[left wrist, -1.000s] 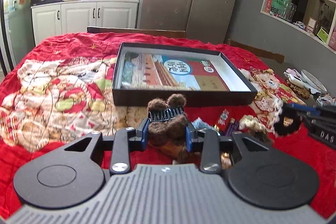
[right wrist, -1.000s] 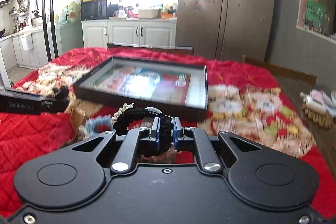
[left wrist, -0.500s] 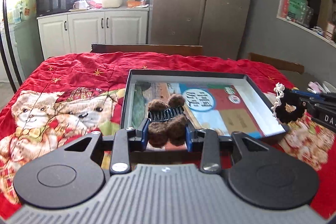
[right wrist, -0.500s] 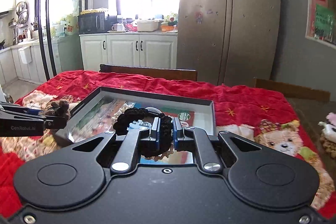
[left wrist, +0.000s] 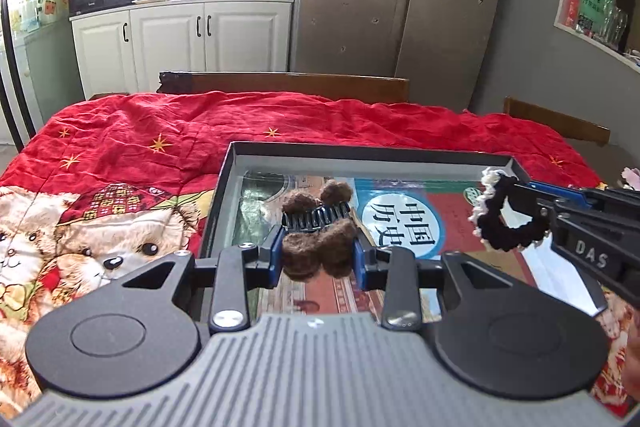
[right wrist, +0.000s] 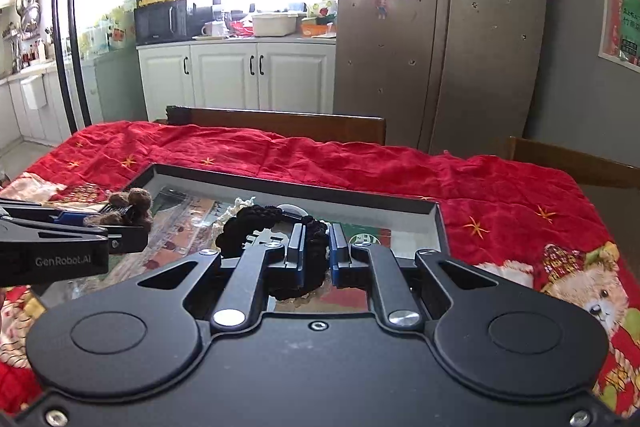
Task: Organize objects
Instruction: 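Carry the clip and scrunchie with both tools and lower them into the black tray box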
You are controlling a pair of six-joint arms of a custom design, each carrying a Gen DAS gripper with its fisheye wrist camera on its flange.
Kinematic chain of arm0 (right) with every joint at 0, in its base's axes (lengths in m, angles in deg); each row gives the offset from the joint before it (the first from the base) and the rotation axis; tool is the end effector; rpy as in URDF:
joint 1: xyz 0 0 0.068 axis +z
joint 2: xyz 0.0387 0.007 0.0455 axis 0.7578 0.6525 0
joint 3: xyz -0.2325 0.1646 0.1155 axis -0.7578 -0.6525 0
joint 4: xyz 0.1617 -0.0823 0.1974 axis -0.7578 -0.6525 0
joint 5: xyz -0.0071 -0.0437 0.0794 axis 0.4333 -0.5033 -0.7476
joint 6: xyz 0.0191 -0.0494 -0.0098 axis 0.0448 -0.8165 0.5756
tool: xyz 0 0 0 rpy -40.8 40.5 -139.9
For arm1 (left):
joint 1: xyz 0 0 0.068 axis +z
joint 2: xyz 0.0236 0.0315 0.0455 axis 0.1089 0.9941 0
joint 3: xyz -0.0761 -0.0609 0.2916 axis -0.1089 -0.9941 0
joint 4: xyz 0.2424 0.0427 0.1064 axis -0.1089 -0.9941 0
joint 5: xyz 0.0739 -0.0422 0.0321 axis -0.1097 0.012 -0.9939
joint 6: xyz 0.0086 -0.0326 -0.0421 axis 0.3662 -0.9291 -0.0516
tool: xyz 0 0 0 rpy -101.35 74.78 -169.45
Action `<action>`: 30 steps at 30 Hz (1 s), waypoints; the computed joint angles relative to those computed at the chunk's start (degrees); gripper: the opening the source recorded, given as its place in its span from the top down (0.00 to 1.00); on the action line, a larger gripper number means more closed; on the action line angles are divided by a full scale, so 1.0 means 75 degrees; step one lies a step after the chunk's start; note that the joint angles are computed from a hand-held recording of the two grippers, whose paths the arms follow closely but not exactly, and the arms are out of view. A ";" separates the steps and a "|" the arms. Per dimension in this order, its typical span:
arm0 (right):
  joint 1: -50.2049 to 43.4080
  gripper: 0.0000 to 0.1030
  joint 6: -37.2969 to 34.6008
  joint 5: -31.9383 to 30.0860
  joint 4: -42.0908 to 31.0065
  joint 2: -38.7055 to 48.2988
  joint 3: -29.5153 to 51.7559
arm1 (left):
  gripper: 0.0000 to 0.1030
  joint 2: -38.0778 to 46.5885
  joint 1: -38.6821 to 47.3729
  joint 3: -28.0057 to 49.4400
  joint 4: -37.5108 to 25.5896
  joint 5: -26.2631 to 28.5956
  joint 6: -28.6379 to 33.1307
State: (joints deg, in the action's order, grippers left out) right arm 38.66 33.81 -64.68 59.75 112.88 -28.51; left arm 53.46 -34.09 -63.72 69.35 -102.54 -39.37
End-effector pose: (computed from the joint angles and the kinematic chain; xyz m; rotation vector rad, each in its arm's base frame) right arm 0.3034 -0.0362 -0.0021 -0.6174 2.0519 0.3046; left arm 0.2125 -0.1501 0.0018 -0.4258 2.1960 0.0799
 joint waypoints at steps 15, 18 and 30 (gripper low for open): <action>0.0716 0.89 0.0560 0.0908 -0.0359 0.0674 0.1060 | 0.63 0.0553 0.0890 0.0914 -0.0322 0.0473 0.0746; 0.0794 0.89 0.0568 0.0984 -0.0531 0.0685 0.1181 | 0.63 0.0614 0.0944 0.1097 -0.0522 0.0517 0.0868; 0.0981 0.89 0.0458 0.1355 -0.0975 0.0978 0.1581 | 0.62 0.0872 0.1043 0.1528 -0.0962 0.0658 0.0989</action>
State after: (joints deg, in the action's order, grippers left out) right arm 46.02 37.24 -54.51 52.44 120.21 -16.65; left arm 60.00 -26.27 -52.26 62.14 -97.61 -31.95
